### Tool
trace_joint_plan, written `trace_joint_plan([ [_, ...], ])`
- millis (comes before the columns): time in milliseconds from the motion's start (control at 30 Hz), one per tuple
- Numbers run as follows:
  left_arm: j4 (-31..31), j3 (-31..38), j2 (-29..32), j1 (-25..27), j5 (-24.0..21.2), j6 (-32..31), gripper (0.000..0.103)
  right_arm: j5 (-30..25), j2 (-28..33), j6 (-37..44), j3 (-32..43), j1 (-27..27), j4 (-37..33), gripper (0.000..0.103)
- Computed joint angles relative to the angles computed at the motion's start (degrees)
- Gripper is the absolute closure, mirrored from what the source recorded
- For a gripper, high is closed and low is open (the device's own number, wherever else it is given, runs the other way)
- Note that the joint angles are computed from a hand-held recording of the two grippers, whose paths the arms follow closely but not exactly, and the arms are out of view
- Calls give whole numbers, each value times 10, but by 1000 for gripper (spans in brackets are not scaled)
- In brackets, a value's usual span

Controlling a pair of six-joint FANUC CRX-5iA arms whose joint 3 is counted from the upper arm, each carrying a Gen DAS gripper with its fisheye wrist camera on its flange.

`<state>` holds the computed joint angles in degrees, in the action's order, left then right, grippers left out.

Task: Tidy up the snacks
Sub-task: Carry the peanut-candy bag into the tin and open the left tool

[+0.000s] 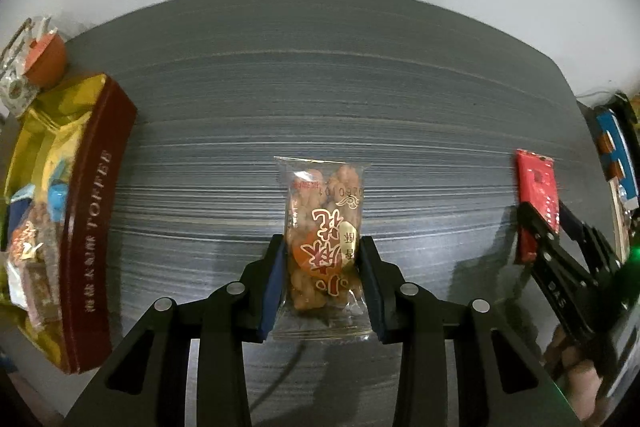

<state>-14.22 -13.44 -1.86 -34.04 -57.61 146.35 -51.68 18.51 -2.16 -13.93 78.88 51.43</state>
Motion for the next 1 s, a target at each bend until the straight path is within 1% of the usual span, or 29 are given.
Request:
trace_joint_plan([
  [67, -11, 0, -12, -8, -8, 4, 66, 0, 0, 0, 0, 0, 0, 52],
  [100, -18, 2, -9, -11, -2, 8, 66, 0, 0, 0, 0, 0, 0, 52],
  [167, -30, 1, -23, -18, -7, 15, 66, -1, 0, 0, 0, 0, 0, 52],
  [333, -52, -5, -57, -28, -15, 13, 66, -1, 0, 0, 0, 0, 0, 52],
  [433, -70, -6, -78, -36, -28, 14, 66, -1, 0, 0, 1, 0, 0, 52],
  [500, -92, -17, -93, -56, -36, 37, 66, -1, 0, 0, 1, 0, 0, 52],
  [600, -116, -24, -125, -63, -66, 38, 66, -1, 0, 0, 1, 1, 0, 52],
  [700, -127, -49, -183, -52, -104, 25, 66, -1, 0, 0, 1, 1, 0, 52],
  [833, -135, -73, -232, -23, -135, 15, 66, -1, 0, 0, 1, 1, 0, 52],
  [867, -133, -75, -246, -11, -154, 7, 66, -1, 0, 0, 1, 1, 0, 52],
  [1000, -134, -103, -279, 33, -172, -15, 66, -1, 0, -1, 1, 1, 0, 52],
])
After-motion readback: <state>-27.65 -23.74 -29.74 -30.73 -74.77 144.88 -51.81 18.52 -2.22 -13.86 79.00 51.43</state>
